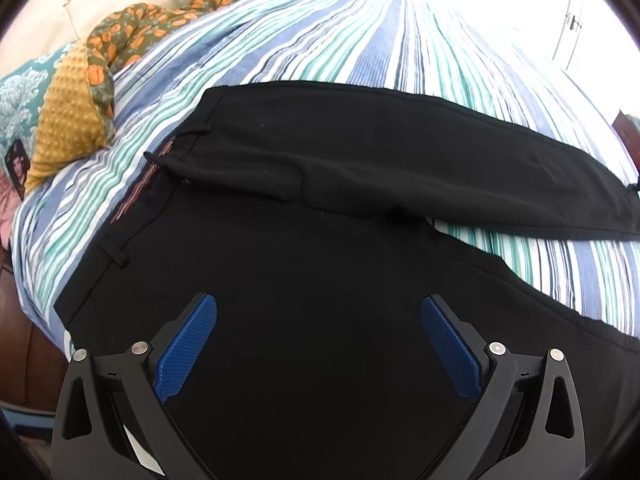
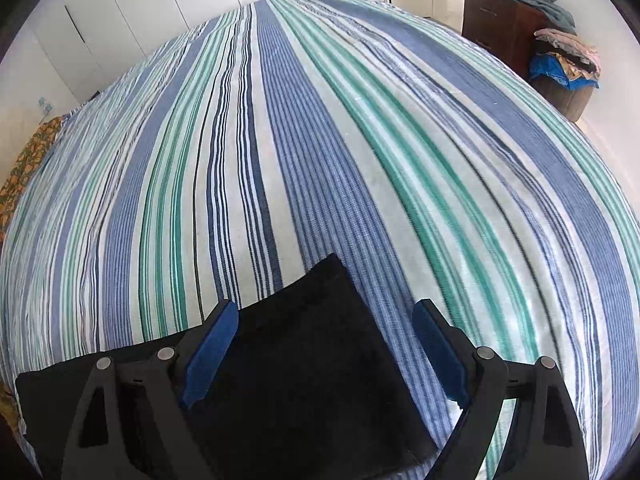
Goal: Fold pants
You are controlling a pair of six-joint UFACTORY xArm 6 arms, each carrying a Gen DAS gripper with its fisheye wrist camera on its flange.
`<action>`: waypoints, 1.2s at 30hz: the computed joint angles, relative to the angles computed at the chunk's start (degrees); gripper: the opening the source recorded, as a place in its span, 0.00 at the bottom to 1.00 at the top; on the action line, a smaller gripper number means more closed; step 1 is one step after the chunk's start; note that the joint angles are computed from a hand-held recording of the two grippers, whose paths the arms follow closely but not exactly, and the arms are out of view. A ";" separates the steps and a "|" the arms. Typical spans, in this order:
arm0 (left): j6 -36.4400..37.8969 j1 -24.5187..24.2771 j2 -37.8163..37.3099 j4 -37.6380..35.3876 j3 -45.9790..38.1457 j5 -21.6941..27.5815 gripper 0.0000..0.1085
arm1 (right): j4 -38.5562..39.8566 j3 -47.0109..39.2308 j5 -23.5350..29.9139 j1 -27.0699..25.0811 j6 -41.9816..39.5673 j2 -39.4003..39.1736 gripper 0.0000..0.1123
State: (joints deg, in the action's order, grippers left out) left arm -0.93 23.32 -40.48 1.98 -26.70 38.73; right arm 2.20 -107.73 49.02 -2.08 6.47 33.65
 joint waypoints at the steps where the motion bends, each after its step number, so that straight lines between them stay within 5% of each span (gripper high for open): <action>1: 0.24 -0.11 -0.26 0.20 0.22 0.46 0.94 | -1.51 -1.95 2.03 0.33 0.01 1.51 0.57; 2: 0.33 -0.20 -0.58 0.62 0.49 0.74 0.94 | -4.31 -1.59 2.91 0.79 0.81 1.46 0.44; 3: 0.45 -0.23 -1.00 0.86 0.83 0.86 0.94 | -6.34 0.32 2.04 0.94 1.81 0.23 0.16; 4: 0.87 -0.07 -1.52 0.56 1.14 1.01 0.94 | -5.97 4.02 -0.65 0.73 2.15 -2.32 0.09; 9: 2.18 0.54 -4.02 -2.16 1.63 2.38 0.94 | 1.67 24.84 -14.14 -0.57 -4.88 -19.39 0.07; 14: 4.39 0.95 -8.04 -5.32 2.17 4.32 0.94 | 11.88 44.83 -19.47 -1.16 -15.85 -40.10 0.07; 19: 7.09 1.39 -13.66 -7.66 3.94 8.18 0.94 | 11.21 65.38 -20.13 -1.45 -14.90 -60.54 0.06; 24: 10.47 3.34 -19.07 -10.21 5.63 12.62 0.94 | 6.40 79.16 -13.49 -5.43 -9.25 -72.93 0.04; 26: 11.68 4.59 -20.86 -11.15 6.18 13.76 0.94 | 0.91 82.27 -11.76 -6.20 -4.43 -76.75 0.07; 27: 12.19 5.28 -21.56 -11.67 6.41 14.23 0.94 | -0.04 83.04 -11.23 -6.29 -3.18 -77.89 0.16; 30: 13.63 7.64 -23.27 -13.23 7.03 15.82 0.94 | -0.61 85.40 -10.45 -7.52 -0.73 -83.29 0.66; 36: 16.44 11.53 -25.82 -15.43 8.18 18.45 0.94 | -5.63 84.40 -8.62 -3.98 8.16 -88.78 0.71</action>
